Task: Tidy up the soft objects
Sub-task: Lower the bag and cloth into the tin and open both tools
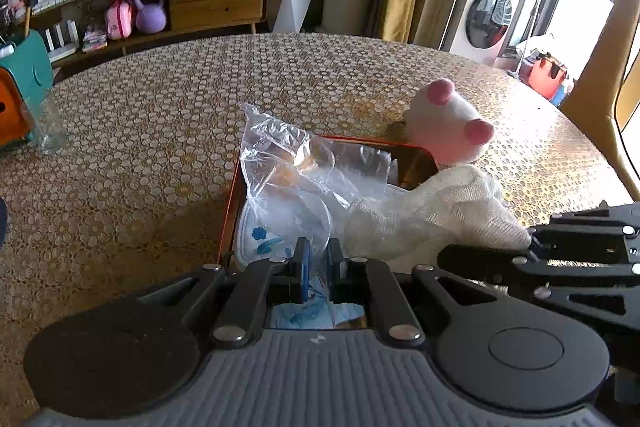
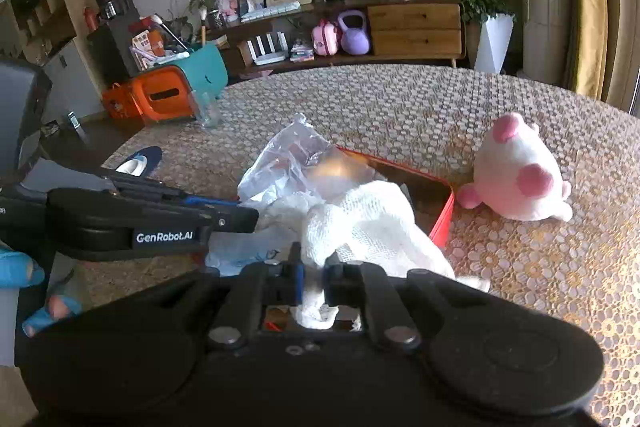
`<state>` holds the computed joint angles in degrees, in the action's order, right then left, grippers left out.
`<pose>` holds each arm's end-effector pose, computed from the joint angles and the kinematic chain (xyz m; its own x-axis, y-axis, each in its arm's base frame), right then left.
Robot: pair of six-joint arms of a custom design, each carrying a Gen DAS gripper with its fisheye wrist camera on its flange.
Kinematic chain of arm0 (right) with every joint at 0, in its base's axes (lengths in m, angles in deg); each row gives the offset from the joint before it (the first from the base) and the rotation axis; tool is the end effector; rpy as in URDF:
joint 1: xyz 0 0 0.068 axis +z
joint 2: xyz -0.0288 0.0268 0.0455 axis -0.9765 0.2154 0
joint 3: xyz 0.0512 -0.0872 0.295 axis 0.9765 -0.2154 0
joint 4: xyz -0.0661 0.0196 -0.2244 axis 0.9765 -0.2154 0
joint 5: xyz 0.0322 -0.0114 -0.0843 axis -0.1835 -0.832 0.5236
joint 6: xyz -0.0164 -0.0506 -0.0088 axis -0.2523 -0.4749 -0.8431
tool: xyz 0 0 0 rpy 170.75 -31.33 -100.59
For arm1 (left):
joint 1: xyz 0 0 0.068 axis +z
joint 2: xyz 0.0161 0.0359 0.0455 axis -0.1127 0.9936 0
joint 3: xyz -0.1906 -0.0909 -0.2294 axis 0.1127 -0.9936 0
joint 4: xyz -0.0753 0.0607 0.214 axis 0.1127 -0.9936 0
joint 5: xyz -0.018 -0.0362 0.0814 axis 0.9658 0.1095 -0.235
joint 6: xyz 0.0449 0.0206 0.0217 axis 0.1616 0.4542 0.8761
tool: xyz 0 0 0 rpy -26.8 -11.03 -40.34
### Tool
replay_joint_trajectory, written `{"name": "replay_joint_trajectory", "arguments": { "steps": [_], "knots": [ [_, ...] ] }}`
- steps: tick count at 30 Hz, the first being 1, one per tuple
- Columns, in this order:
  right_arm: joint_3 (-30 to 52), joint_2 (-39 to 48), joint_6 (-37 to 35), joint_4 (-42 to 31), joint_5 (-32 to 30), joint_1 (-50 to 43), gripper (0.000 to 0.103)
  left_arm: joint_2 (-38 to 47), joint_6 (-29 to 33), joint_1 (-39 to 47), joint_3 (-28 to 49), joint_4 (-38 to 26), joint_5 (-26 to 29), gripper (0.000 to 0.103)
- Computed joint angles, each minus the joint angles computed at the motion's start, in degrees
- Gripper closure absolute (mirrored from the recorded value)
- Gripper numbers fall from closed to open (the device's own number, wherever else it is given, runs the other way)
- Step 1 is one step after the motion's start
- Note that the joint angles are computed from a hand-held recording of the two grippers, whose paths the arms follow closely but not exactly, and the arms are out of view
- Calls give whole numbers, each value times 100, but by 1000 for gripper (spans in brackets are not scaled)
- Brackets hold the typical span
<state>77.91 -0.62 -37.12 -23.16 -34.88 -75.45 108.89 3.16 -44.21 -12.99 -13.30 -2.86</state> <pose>0.2029 0.0318 0.2764 -0.5241 -0.4758 -0.7063 -0.8081 0.5397 0.2360 0.1209 -0.0722 0.2313 -0.6998 -0.3019 -0.6474 -0.2909 0.9482 -0.1278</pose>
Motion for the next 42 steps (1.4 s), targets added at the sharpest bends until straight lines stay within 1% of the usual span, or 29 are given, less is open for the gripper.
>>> {"name": "replay_joint_trajectory", "arguments": {
  "steps": [3,7,15,19,24,27,29,31,34,38,42],
  "knots": [
    [-157,67,181,304,120,197,95,103,291,329,-132,324,201,94],
    [-382,99,332,636,245,472,94,243,557,646,-189,590,373,94],
    [-743,111,443,1015,558,838,94,519,1098,1177,-356,1120,778,94],
    [-794,185,494,1081,663,914,90,633,1151,1302,-463,1301,901,95],
    [-845,152,748,1176,767,1037,85,674,1150,1319,-498,1372,907,95],
    [-771,114,753,992,729,980,78,645,1129,1341,-499,1377,942,94],
    [-751,72,741,920,725,951,68,610,1090,1372,-515,1386,975,94],
    [-724,19,679,781,692,889,64,576,1029,1383,-507,1330,1000,94],
    [-676,-62,643,619,695,777,62,483,933,1329,-490,1227,997,94],
    [-594,-93,477,378,567,510,48,332,862,1270,-478,1116,980,93],
    [-548,-174,295,183,463,294,45,268,726,1144,-416,958,892,92]
  ]
}}
